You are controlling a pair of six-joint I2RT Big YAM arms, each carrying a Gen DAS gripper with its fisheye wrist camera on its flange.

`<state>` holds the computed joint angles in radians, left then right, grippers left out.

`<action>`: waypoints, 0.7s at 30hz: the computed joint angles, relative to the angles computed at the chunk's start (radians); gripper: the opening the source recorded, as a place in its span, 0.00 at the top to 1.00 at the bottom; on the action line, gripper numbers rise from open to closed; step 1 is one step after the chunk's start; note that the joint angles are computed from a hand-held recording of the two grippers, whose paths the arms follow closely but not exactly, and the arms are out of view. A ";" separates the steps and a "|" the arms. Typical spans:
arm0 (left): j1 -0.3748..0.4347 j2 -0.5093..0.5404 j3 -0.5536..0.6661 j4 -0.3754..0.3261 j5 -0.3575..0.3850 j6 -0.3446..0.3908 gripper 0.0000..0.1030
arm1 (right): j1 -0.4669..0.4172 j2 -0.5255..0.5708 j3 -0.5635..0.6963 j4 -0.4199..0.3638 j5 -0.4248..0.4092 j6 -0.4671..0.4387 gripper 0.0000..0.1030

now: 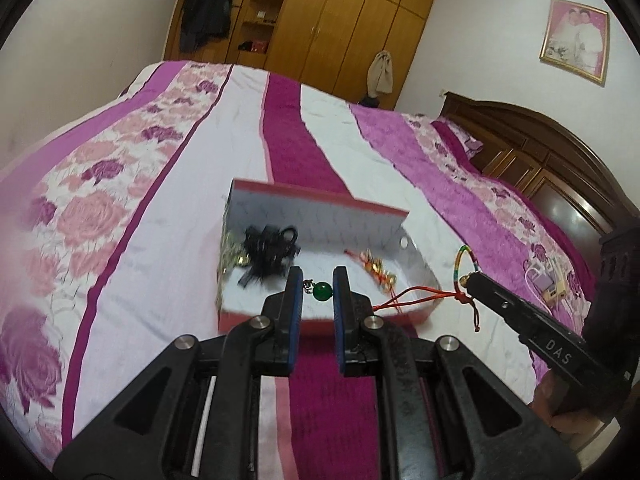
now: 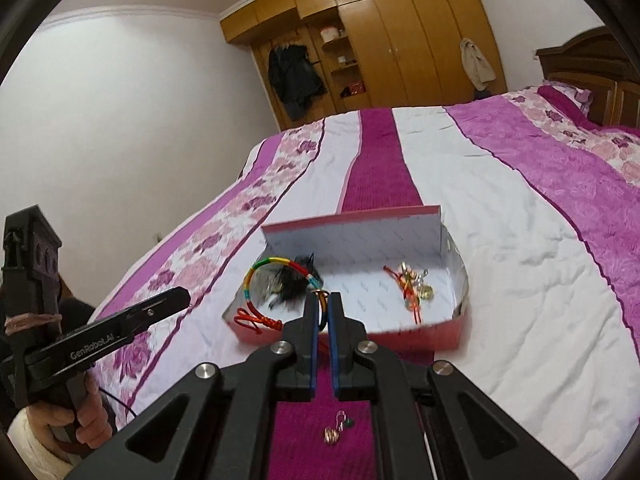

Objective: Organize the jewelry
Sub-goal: 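Carry the earring and rainbow bracelet over the shoebox and lower them inside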

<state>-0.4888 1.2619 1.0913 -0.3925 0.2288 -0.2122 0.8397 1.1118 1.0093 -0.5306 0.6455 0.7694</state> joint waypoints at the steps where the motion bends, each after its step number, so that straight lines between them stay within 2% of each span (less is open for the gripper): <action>1: -0.003 0.007 0.004 0.012 -0.004 0.004 0.94 | -0.011 0.003 -0.002 0.017 0.004 -0.004 0.94; 5: -0.018 0.037 0.020 0.070 -0.037 0.015 0.94 | -0.046 0.015 -0.002 0.055 0.000 -0.022 0.94; 10: -0.043 0.078 0.035 0.158 -0.115 0.029 0.94 | -0.102 0.032 -0.010 0.118 -0.001 -0.041 0.94; 16: -0.056 0.150 0.059 0.260 -0.176 0.029 0.94 | -0.153 0.076 0.000 0.152 0.016 -0.087 0.94; 21: -0.065 0.209 0.090 0.295 -0.228 0.034 0.94 | -0.196 0.123 0.007 0.186 0.019 -0.132 0.94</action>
<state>-0.5541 1.4705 1.1809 -0.0975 0.0010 -0.1784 0.6434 1.2347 1.0166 -0.3443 0.6643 0.6372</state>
